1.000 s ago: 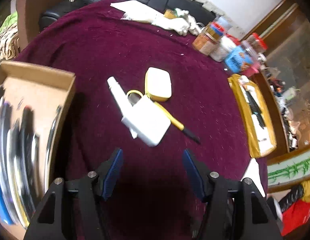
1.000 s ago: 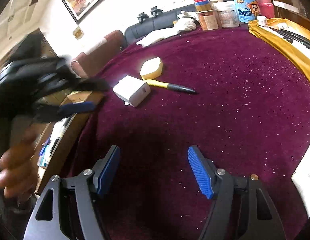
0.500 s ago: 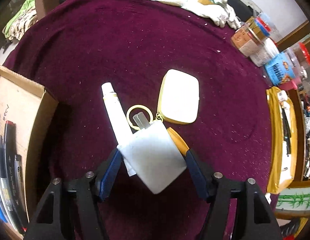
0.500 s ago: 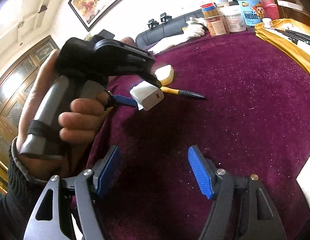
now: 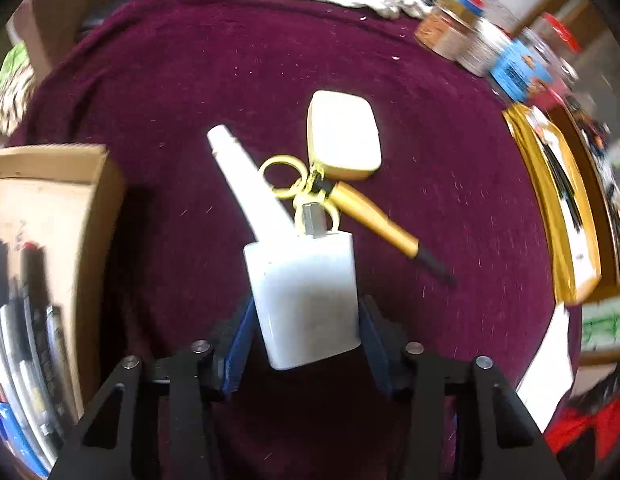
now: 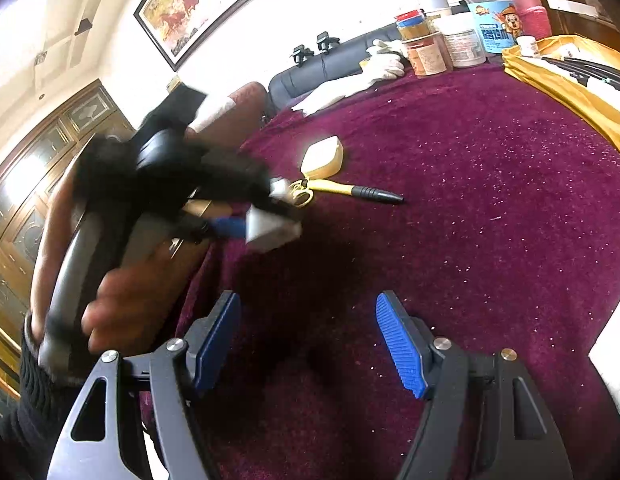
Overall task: Organize rigid objects
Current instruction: 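Close the left tool on the white charger block and lift it, then grasp the yellow-and-black pen with the right tool while the left tool holds the charger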
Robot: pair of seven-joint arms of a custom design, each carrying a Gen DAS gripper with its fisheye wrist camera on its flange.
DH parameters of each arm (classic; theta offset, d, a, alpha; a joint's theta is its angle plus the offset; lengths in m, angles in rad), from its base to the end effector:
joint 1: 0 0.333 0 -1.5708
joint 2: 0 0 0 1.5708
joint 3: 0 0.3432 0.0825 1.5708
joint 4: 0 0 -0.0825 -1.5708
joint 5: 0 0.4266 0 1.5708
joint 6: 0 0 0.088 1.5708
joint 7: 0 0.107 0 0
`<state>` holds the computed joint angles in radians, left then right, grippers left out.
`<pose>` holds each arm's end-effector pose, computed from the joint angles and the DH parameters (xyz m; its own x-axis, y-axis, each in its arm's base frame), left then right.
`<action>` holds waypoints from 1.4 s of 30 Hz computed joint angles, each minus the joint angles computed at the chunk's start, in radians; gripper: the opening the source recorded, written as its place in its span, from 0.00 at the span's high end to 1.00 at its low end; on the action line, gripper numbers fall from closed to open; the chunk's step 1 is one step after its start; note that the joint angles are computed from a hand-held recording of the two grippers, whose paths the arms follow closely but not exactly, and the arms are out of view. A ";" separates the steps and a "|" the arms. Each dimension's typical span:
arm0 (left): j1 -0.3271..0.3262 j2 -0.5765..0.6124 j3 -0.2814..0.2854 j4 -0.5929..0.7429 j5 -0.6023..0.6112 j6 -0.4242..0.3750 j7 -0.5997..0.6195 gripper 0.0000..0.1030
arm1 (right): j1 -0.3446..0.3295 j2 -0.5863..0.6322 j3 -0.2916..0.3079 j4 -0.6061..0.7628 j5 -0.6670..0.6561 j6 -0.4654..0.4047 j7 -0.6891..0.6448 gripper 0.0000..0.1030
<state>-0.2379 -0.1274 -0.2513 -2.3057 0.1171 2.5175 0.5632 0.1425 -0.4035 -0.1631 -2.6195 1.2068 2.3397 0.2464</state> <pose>0.4880 -0.2634 0.4342 0.3826 -0.9011 0.2039 -0.8596 -0.4281 -0.2789 0.4386 0.0069 0.4019 0.5569 -0.6936 -0.4570 -0.7256 -0.1385 -0.6740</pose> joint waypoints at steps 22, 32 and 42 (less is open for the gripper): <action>-0.023 -0.116 0.024 -0.168 -0.105 0.168 0.153 0.51 | 0.049 0.188 0.076 0.218 -0.163 0.105 0.032 0.32; -0.183 -0.192 0.151 -0.277 -0.648 0.282 0.584 0.52 | 0.055 0.352 0.150 0.349 -0.295 0.221 0.083 0.53; -0.130 -0.193 0.089 -0.276 -0.613 0.263 0.556 0.52 | 0.099 0.255 0.157 0.221 -0.346 0.356 -0.005 0.97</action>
<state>-0.3678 -0.3202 -0.1621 -2.5815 -0.4957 2.7809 1.1193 0.2419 -0.1482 -0.0060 -2.3983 0.8605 2.6962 0.2415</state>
